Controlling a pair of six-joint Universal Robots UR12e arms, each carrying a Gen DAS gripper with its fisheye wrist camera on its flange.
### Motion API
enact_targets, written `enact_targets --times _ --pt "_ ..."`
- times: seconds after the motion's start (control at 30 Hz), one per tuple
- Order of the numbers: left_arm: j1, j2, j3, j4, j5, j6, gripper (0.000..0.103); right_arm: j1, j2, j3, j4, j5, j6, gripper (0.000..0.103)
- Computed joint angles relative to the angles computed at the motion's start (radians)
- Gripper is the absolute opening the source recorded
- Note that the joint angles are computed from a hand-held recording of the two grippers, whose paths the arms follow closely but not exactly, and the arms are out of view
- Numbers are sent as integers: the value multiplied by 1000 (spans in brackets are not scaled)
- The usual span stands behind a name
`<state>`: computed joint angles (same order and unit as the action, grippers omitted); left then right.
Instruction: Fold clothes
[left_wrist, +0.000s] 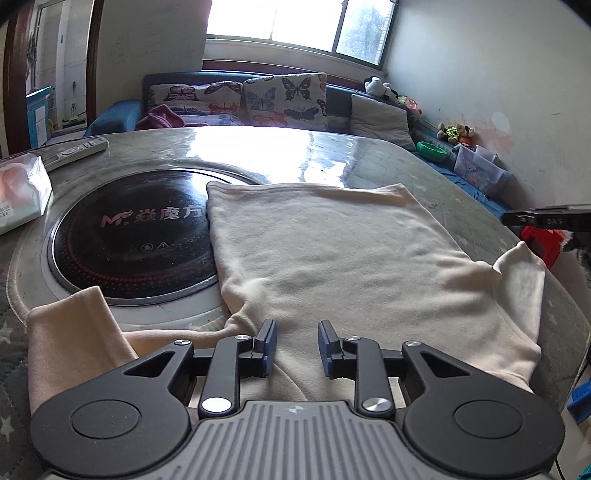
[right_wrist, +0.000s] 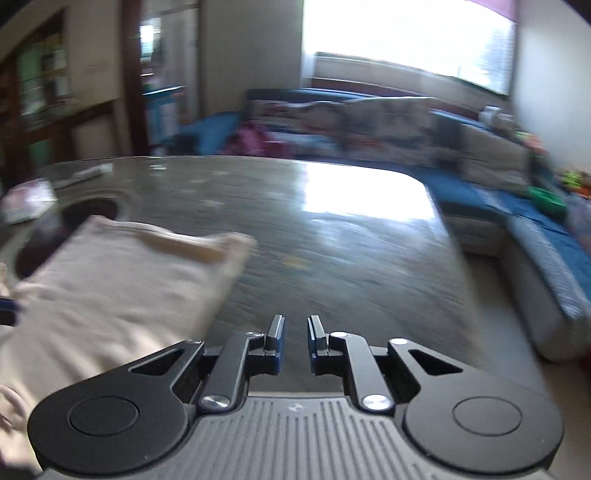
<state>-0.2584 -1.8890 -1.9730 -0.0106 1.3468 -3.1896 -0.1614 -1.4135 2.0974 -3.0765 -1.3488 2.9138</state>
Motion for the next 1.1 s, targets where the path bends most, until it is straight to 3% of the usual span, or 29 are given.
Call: enact_targets --times 0.13,0.27,0.5,0.7,0.8,0.93,0.97,1.0,1.1 --pt "5 16 -11 11 14 -18 28 43 66 -84 59 36 -43 11" --pt "13 38 -31 32 70 -35 29 71 127 -156 111 40 -56 11" --pt "26 75 -70 43 196 -34 35 98 206 -227 107 -30 -7 11" --pt "26 81 -89 42 229 -1 46 108 191 -217 67 -41 -36 17" --pt "18 71 -86 34 239 26 46 107 149 -183 51 12 -91 20" --pt "0 56 -85 45 283 72 45 116 95 -136 45 66 -154 33" --pt "0 54 -88 58 285 75 41 119 77 -118 45 91 -175 33" --pt "1 53 -90 71 285 74 27 122 61 -102 46 112 -194 33" --pt "5 52 -100 113 293 67 9 132 30 -68 65 158 -227 33"
